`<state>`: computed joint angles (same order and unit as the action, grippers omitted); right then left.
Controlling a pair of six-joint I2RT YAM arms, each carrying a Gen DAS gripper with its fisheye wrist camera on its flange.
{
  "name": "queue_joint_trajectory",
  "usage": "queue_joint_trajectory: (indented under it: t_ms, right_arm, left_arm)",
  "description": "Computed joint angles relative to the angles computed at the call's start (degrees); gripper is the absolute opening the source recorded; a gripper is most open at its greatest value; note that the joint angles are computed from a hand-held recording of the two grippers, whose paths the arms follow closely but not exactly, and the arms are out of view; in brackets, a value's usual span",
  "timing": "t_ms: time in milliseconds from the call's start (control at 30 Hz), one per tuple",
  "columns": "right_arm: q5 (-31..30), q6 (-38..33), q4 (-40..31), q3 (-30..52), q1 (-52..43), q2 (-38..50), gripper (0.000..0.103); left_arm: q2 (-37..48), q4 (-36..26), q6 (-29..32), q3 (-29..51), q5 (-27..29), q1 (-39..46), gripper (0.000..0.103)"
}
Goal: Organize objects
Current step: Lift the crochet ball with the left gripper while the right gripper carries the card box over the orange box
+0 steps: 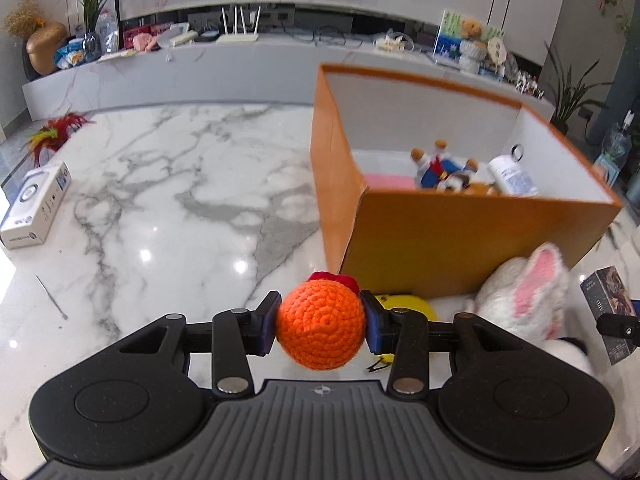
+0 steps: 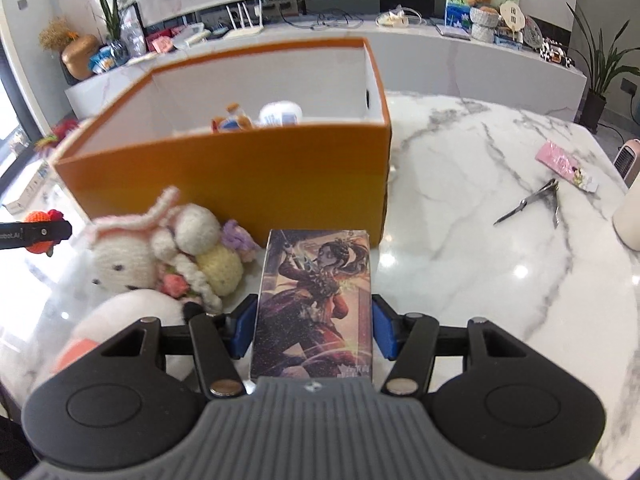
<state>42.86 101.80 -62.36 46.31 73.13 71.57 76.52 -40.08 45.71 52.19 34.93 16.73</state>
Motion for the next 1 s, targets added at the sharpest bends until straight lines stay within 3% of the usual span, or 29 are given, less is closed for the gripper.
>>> queue_joint_trajectory:
  t_ms: [267, 333, 433, 500, 633, 733, 833, 1000]
  right_arm:
    - [8.2, 11.4, -14.1, 9.2, 9.0, 1.8, 0.060]
    - [11.3, 9.6, -15.3, 11.4, 8.5, 0.8, 0.060]
    - [15.3, 0.6, -12.9, 14.5, 3.3, -1.7, 0.060]
    - [16.4, -8.9, -6.9, 15.2, -2.5, -3.7, 0.060]
    - [14.3, -29.7, 13.5, 11.0, -14.5, -6.8, 0.060]
    - [7.3, -39.0, 26.7, 6.2, -22.7, -6.3, 0.060]
    - [0.9, -45.3, 32.9, 5.0, -28.5, -3.1, 0.060]
    - [-5.7, -50.0, 36.2, 4.8, -33.3, 2.4, 0.060]
  left_arm:
    - [-5.7, -9.2, 4.3, 3.9, 9.3, 5.0, 0.048]
    - [-7.3, -8.3, 1.1, 4.8, 10.0, 2.9, 0.048]
    - [-7.3, -3.9, -8.7, 7.1, 7.7, -4.4, 0.048]
    - [-5.4, -0.4, -14.9, 8.5, 5.3, -9.5, 0.048]
    - [-0.8, 9.9, -23.2, 7.9, -3.1, -19.3, 0.048]
    - [3.5, 14.3, -26.9, 7.9, -7.7, -23.3, 0.048]
    - [6.7, 17.3, -28.2, 7.8, -10.8, -25.6, 0.048]
    - [11.5, 17.6, -28.9, 9.6, -15.3, -27.8, 0.048]
